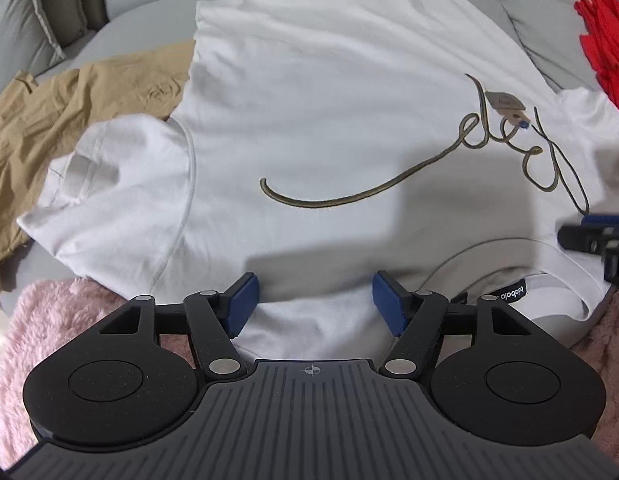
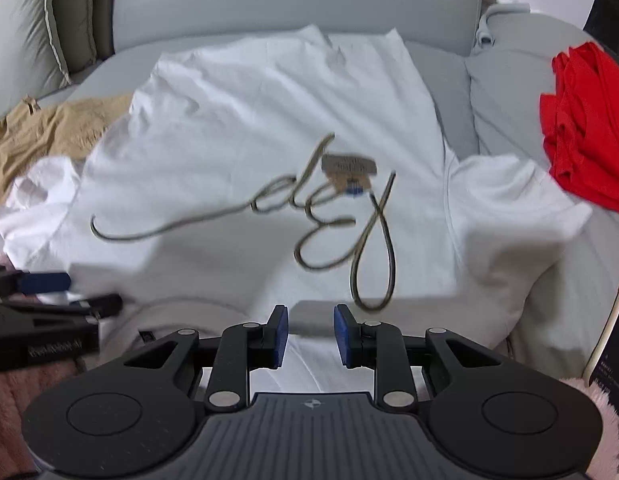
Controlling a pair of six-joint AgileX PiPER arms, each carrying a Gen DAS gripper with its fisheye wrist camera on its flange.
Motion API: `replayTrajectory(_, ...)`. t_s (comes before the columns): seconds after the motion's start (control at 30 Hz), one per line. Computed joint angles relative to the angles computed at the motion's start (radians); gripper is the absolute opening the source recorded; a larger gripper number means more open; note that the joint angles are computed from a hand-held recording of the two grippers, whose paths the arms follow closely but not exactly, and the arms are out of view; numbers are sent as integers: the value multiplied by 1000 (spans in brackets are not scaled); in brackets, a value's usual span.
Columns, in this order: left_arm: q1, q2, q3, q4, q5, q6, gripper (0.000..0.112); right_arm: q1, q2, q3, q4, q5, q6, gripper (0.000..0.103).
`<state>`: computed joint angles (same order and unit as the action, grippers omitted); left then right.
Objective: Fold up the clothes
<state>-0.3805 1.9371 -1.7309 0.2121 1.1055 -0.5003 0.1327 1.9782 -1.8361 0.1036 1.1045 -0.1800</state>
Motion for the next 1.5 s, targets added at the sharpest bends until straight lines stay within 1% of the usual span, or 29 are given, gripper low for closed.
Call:
replayTrajectory(0.13, 11, -19, 25, -39, 9, 30, 69, -12, -43, 81, 7, -11, 0, 26)
replayTrajectory(0.23, 10, -34, 46, -56, 39, 39, 71, -23, -49, 77, 3, 71, 27, 27)
replayTrajectory(0.27, 9, -39, 52, -59, 49, 40, 71, -22, -65, 97, -12, 77, 37, 27)
replayTrajectory(0.3, 5, -44, 57, -57, 60, 38, 69, -21, -76, 112, -18, 77, 43, 30)
replayTrajectory(0.37, -3, -58, 72, -52, 73, 34, 69, -40, -113, 154, 28, 74, 37, 31)
replayTrajectory(0.53, -23, -121, 135, -36, 39, 19, 69, -31, -196, 241, 27, 8, 10, 32)
replayTrajectory(0.73, -31, -140, 154, -26, 29, 11, 69, -30, -260, 298, 34, -68, -26, 32)
replayTrajectory(0.87, -13, -144, 161, -54, 12, 16, 69, -41, -251, 291, 45, -72, -34, 33)
replayTrajectory(1.07, -3, -131, 149, -74, 15, 29, 69, -33, -225, 266, 38, -63, -22, 33)
replayTrajectory(1.13, -2, -129, 145, -75, 19, 28, 69, -29, -225, 265, 37, -63, -22, 36)
replayTrajectory(1.3, 8, -139, 125, -93, 19, 29, 69, -26, -219, 246, 43, -59, -21, 36)
replayTrajectory(1.4, 19, -136, 88, -98, 8, 41, 69, -32, -183, 183, 59, -43, -32, 36)
replayTrajectory(1.5, 21, -95, 34, -81, 14, 70, 68, -19, -127, 100, 51, -31, -46, 35)
